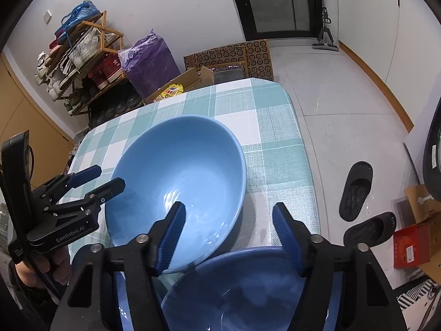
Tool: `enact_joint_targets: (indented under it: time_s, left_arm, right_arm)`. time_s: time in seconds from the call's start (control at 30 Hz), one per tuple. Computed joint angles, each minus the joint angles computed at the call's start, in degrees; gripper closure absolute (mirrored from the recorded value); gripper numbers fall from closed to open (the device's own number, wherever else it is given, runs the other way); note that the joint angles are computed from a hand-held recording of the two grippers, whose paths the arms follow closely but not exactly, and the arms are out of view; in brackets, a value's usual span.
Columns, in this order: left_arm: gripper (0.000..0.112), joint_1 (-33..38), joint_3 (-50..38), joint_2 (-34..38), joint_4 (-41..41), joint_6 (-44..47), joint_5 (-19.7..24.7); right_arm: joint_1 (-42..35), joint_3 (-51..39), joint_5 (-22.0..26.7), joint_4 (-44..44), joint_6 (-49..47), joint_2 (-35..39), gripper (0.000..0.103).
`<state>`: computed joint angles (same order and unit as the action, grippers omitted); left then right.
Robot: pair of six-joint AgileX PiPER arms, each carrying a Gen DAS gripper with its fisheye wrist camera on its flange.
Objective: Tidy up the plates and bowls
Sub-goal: 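Close the left gripper on a blue bowl rim while the right gripper closes on another, then lift and carry the left tool's blue bowl while the right tool carries its bowl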
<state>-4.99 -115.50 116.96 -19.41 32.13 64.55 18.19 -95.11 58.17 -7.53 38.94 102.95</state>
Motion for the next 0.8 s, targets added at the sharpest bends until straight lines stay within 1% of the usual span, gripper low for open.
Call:
enact_joint_targets:
  time_s: [0.03, 0.1, 0.23, 0.3, 0.4, 0.53, 0.63, 0.7, 0.8]
  left_arm:
    - [0.062, 0.09, -0.14, 0.08, -0.49, 0.36, 0.39]
    - [0.068, 0.09, 0.01, -0.07, -1.14, 0.99, 0.74]
    - [0.079, -0.05, 0.58, -0.53, -2.07, 2.01, 1.0]
    - [0.083, -0.04, 0.56, -0.5, -2.57, 2.35, 1.22]
    - [0.09, -0.27, 0.36, -0.36, -2.63, 2.51, 1.49]
    - [0.098, -0.65, 0.51, -0.34, -2.44, 2.42, 1.45]
    - [0.099, -0.74, 0.62, -0.38, -2.56, 2.65, 1.46]
    - [0.1, -0.71, 0.79, -0.46, -2.76, 2.91, 1.4]
    - [0.101, -0.97, 1.38, -0.82, -2.38, 2.75, 0.8]
  right_arm:
    - [0.13, -0.17, 0.08, -0.09, -0.05, 0.16, 0.041]
    - [0.38, 0.02, -0.01, -0.19, 0.11, 0.13, 0.048]
    - [0.84, 0.71, -0.17, -0.52, 0.62, -0.15, 0.054]
    - [0.78, 1.02, -0.15, -0.72, 0.73, -0.4, 0.06]
    - [0.83, 0.68, 0.21, -0.81, 0.49, -0.22, 0.067]
    - [0.97, 0.7, 0.14, -1.05, 0.17, -0.07, 0.073]
    - [0.99, 0.85, 0.04, -1.54, 0.33, 0.02, 0.078]
    - [0.97, 0.9, 0.0, -1.45, 0.13, 0.12, 0.084]
    - [1.22, 0.96, -0.28, -1.97, 0.4, 0.13, 0.087]
